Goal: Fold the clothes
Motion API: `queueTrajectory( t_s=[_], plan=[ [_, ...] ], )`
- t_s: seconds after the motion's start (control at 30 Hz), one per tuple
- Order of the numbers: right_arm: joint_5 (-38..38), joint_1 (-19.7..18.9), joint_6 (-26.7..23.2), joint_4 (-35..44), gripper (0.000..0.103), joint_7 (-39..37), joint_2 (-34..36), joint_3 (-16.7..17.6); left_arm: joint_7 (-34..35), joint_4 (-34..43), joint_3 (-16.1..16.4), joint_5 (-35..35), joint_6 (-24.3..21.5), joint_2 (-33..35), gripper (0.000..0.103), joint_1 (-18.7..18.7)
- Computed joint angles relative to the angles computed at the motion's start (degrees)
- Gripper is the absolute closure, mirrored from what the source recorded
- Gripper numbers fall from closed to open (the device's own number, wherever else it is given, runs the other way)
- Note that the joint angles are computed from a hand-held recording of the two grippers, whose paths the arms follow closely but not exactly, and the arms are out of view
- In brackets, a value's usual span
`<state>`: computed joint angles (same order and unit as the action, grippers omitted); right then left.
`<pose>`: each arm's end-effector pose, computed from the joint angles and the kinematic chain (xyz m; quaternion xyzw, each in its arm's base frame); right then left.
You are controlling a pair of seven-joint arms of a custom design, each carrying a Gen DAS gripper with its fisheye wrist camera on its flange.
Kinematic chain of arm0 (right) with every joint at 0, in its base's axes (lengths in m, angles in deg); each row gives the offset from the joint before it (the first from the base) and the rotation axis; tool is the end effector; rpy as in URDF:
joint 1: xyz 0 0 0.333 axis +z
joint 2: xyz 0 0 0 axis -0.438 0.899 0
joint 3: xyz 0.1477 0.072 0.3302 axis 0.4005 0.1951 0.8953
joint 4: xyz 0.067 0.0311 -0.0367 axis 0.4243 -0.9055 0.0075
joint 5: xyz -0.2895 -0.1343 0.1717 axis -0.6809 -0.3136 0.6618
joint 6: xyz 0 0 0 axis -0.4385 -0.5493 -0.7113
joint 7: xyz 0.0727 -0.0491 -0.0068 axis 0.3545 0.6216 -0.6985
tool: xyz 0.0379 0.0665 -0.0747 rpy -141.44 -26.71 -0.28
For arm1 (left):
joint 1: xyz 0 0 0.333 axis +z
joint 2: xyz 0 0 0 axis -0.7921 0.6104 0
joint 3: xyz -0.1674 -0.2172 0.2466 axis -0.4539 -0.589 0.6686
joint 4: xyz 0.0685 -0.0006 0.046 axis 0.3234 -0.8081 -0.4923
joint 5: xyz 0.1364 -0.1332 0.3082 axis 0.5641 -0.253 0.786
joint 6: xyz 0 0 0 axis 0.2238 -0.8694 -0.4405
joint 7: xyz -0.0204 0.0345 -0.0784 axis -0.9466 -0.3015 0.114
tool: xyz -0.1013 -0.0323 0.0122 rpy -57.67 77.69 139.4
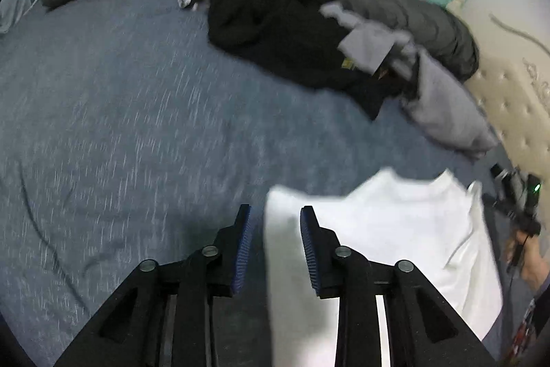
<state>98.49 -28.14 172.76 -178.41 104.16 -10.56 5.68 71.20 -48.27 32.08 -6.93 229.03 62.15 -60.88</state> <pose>0.6549 0.0166 0.5092 -0.7561 0.5866 -0.1071 0.2696 0.6063 -0.1739 0.4788 -0.6641 0.6867 -0.2834 0.0848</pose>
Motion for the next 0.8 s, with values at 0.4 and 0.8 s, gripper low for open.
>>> queueTrajectory(
  t_s=[0.4, 0.8],
  plan=[
    [-1.4, 1.6, -0.9, 4.4, 0.056, 0.7, 4.0, 0.9, 0.1, 3.6, 0.9, 4.0, 1.1, 4.6, 0.064, -2.3],
    [-0.5, 0.2, 6.2, 1.6, 0.099, -2.4, 3.3, 4.0, -1.0, 1.7, 1.6, 6.1, 3.6, 3.4, 0.098, -3.1]
  ],
)
